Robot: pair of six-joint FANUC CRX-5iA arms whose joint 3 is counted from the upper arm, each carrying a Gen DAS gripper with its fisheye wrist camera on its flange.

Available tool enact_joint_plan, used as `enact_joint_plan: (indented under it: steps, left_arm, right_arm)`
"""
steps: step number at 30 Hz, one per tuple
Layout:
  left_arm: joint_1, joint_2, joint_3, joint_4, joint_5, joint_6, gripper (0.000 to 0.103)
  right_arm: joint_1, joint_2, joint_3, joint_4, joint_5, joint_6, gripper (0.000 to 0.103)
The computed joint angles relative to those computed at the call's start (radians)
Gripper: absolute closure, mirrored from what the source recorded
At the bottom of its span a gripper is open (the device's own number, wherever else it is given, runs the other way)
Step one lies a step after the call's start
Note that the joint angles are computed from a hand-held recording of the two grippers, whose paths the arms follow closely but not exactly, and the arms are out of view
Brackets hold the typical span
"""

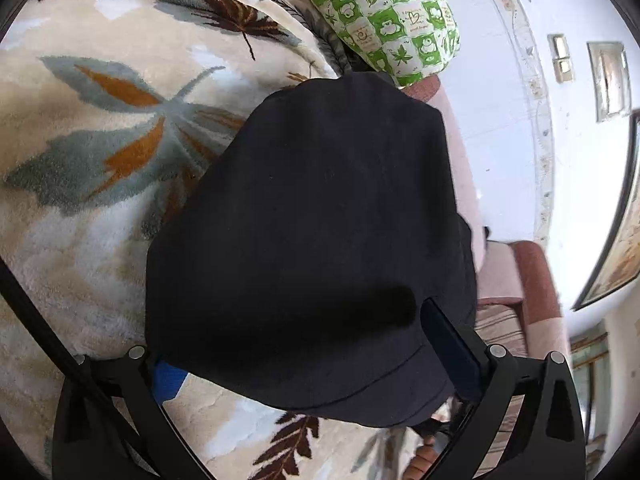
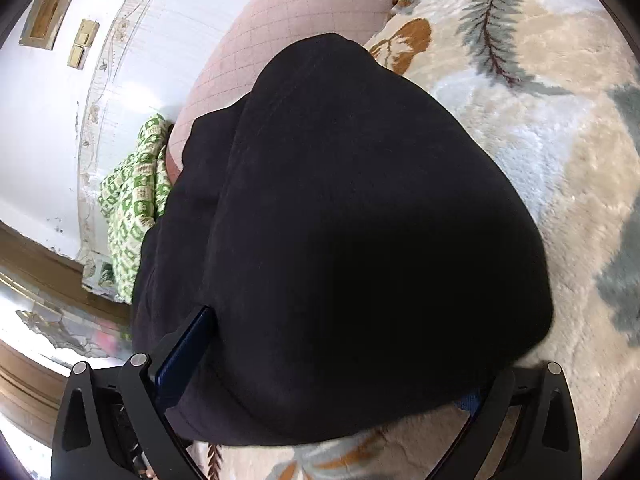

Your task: Fold large clothes

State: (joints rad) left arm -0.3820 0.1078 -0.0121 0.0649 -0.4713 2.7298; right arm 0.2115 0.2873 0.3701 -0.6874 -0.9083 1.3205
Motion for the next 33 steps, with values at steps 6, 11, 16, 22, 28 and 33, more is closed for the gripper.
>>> enact_joint_plan:
  steps: [6, 11, 16, 22, 28, 33]
  left_arm:
    - [-0.096, 0.069, 0.298, -0.3, -0.385, 0.14, 0.06]
    - [-0.138, 0.053, 0.35, -0.365, -0.439, 0.171, 0.067]
    - [-0.179, 0.044, 0.381, -0.41, -0.48, 0.2, 0.068]
    - [-0.226, 0.021, 0.369, -0.439, -0.526, 0.2, 0.068]
    - [-0.263, 0.015, 0.385, -0.476, -0.59, 0.213, 0.068]
    - [-0.274, 0.025, 0.399, -0.473, -0.625, 0.212, 0.067]
  right_arm:
    - [0.049, -0.04, -0.002, 0.145, 0.011, -0.035, 0.044]
    - [0.033, -0.061, 0.016, 0.107, -0.002, 0.0, 0.066]
    - [-0.004, -0.097, 0.019, 0.024, -0.016, 0.038, 0.068]
    - [-0.021, -0.162, -0.024, 0.003, -0.053, 0.075, 0.068]
    - [0.004, -0.219, -0.086, 0.052, -0.043, 0.054, 0.068]
    - [0.002, -0.233, -0.11, 0.056, -0.045, 0.037, 0.068]
